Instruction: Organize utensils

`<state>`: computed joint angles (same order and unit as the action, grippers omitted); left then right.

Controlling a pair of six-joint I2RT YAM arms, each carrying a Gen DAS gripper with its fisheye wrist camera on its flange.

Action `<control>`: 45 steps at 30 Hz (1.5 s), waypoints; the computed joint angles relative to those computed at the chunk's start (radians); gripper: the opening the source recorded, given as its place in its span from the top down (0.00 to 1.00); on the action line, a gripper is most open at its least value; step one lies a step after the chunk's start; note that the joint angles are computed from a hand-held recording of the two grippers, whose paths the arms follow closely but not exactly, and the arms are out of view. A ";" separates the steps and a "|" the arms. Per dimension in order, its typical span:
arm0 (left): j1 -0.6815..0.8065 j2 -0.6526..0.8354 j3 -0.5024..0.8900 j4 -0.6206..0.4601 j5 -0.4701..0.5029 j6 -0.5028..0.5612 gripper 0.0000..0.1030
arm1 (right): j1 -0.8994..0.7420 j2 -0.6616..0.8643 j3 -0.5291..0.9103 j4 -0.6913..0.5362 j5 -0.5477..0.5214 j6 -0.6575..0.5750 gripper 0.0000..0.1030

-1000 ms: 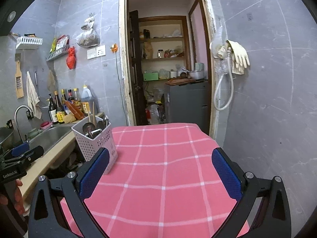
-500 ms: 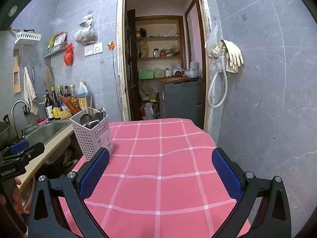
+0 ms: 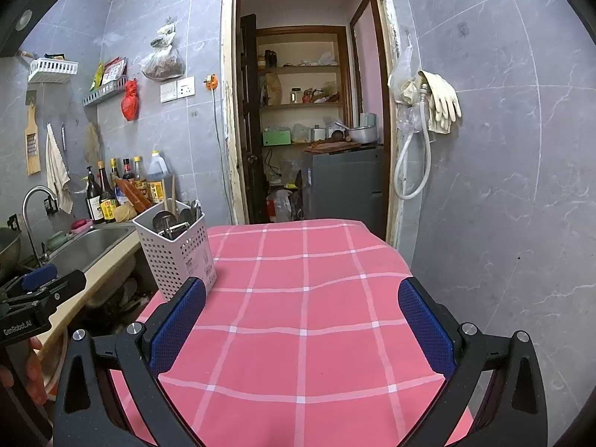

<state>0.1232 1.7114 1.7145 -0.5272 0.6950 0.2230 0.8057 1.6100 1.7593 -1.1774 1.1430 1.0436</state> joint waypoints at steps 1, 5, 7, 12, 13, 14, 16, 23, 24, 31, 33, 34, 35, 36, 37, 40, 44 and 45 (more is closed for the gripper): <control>-0.001 0.002 0.002 0.000 -0.002 -0.001 0.01 | 0.001 0.001 0.004 -0.008 0.003 0.004 0.01; -0.001 0.000 0.001 0.000 -0.002 0.000 0.01 | 0.001 0.004 0.007 -0.008 0.003 0.006 0.01; -0.002 0.002 0.003 -0.002 -0.003 -0.001 0.01 | 0.001 0.001 0.006 -0.010 0.002 0.005 0.01; -0.002 0.006 0.003 -0.002 -0.007 -0.002 0.01 | -0.005 0.003 -0.007 0.008 -0.003 0.004 0.01; -0.002 0.008 0.004 -0.001 -0.007 -0.002 0.01 | -0.007 0.002 -0.010 0.013 -0.003 0.001 0.01; -0.002 0.010 0.005 -0.001 -0.006 -0.003 0.01 | -0.008 -0.002 -0.014 0.015 -0.005 -0.002 0.01; -0.002 0.012 0.010 -0.003 -0.008 -0.001 0.01 | -0.009 -0.005 -0.016 0.017 -0.006 -0.004 0.01; -0.002 0.018 0.015 -0.005 -0.007 0.003 0.01 | -0.013 -0.006 -0.020 0.026 -0.012 -0.008 0.01; -0.001 0.018 0.017 -0.006 -0.007 0.003 0.01 | -0.013 -0.005 -0.020 0.026 -0.012 -0.007 0.01; 0.000 0.020 0.018 -0.005 -0.004 0.005 0.01 | -0.013 -0.003 -0.019 0.026 -0.011 -0.007 0.01; -0.001 0.019 0.018 -0.006 -0.005 0.004 0.01 | -0.013 -0.005 -0.020 0.026 -0.012 -0.007 0.01; -0.002 0.018 0.018 -0.006 -0.005 0.004 0.01 | -0.013 -0.005 -0.019 0.024 -0.012 -0.007 0.01; -0.001 0.018 0.017 -0.005 -0.006 0.004 0.01 | -0.013 -0.003 -0.018 0.026 -0.013 -0.007 0.01; -0.002 0.017 0.017 -0.005 -0.006 0.004 0.01 | -0.014 -0.006 -0.021 0.027 -0.015 -0.009 0.01; -0.002 0.019 0.018 -0.006 -0.006 0.006 0.01 | -0.015 -0.007 -0.022 0.031 -0.016 -0.011 0.01; -0.002 0.019 0.019 -0.006 -0.006 0.005 0.01 | -0.015 -0.005 -0.021 0.028 -0.015 -0.007 0.01; -0.002 0.017 0.017 -0.005 -0.007 0.004 0.01 | -0.014 -0.003 -0.018 0.024 -0.015 -0.002 0.01; -0.003 0.016 0.015 -0.004 -0.008 0.003 0.01 | -0.014 -0.003 -0.019 0.024 -0.015 0.000 0.01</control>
<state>0.1201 1.7271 1.7299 -0.5312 0.6873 0.2263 0.7919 1.6066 1.7406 -1.1534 1.1279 1.0431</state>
